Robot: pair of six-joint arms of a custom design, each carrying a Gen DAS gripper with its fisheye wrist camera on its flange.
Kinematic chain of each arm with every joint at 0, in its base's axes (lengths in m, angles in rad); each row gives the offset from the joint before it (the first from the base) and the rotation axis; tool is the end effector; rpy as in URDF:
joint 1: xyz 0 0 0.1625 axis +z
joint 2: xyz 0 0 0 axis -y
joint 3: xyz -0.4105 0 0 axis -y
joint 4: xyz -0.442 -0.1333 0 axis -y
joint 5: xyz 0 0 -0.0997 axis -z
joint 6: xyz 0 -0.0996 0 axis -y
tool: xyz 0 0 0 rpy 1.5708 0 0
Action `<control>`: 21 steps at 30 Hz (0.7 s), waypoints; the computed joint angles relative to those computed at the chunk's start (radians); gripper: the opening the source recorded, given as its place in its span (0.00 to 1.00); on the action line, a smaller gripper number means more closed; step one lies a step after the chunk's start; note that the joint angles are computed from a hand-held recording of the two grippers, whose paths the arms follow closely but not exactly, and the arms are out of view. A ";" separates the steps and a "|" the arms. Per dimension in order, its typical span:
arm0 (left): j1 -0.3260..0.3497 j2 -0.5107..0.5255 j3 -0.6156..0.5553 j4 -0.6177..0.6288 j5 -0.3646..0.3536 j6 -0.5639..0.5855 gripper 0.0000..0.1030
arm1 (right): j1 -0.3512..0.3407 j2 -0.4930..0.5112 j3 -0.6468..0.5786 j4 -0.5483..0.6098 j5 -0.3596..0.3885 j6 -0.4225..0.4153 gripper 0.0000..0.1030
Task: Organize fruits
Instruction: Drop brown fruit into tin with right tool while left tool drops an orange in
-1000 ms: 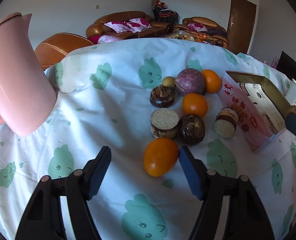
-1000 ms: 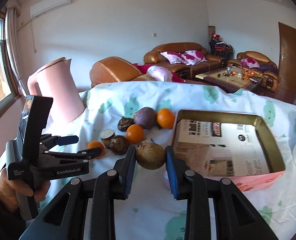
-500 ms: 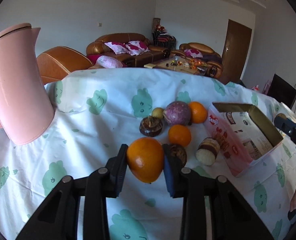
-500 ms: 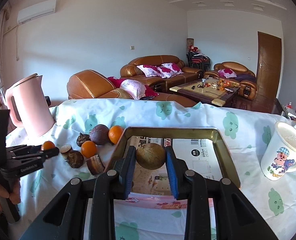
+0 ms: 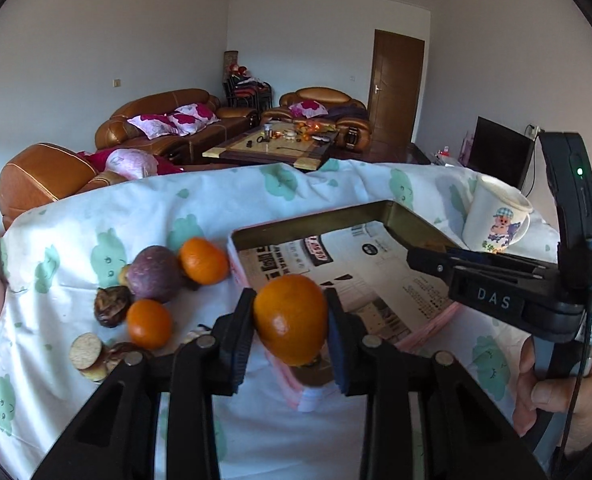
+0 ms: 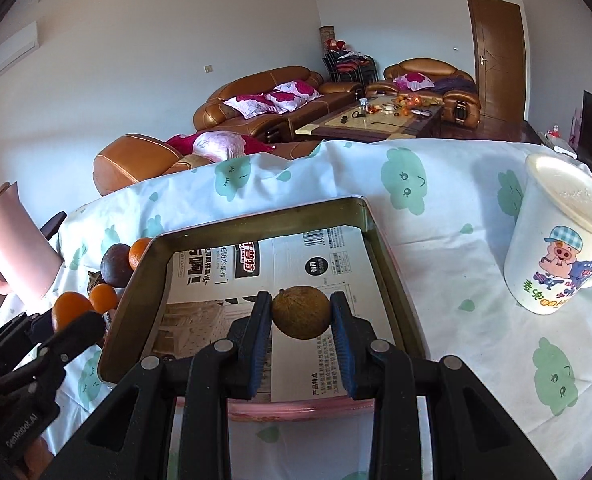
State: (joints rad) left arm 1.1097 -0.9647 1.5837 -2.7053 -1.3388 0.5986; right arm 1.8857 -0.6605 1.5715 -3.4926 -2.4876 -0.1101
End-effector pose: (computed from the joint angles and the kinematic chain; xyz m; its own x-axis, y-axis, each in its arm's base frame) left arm -0.1842 -0.7218 0.2082 -0.5436 0.7129 -0.4430 0.8393 0.4569 -0.2945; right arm 0.2682 -0.6482 0.1174 -0.7639 0.3927 0.5121 -0.2500 0.5515 -0.7958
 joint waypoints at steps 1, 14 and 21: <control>-0.006 0.013 -0.011 0.015 0.003 -0.014 0.34 | -0.002 -0.005 0.004 0.005 0.005 0.005 0.31; -0.032 0.073 -0.018 0.016 0.086 -0.046 0.34 | -0.027 -0.046 0.043 0.044 0.095 0.075 0.32; -0.039 0.066 0.013 -0.076 0.109 -0.009 0.71 | -0.024 -0.041 0.052 -0.024 0.137 0.049 0.58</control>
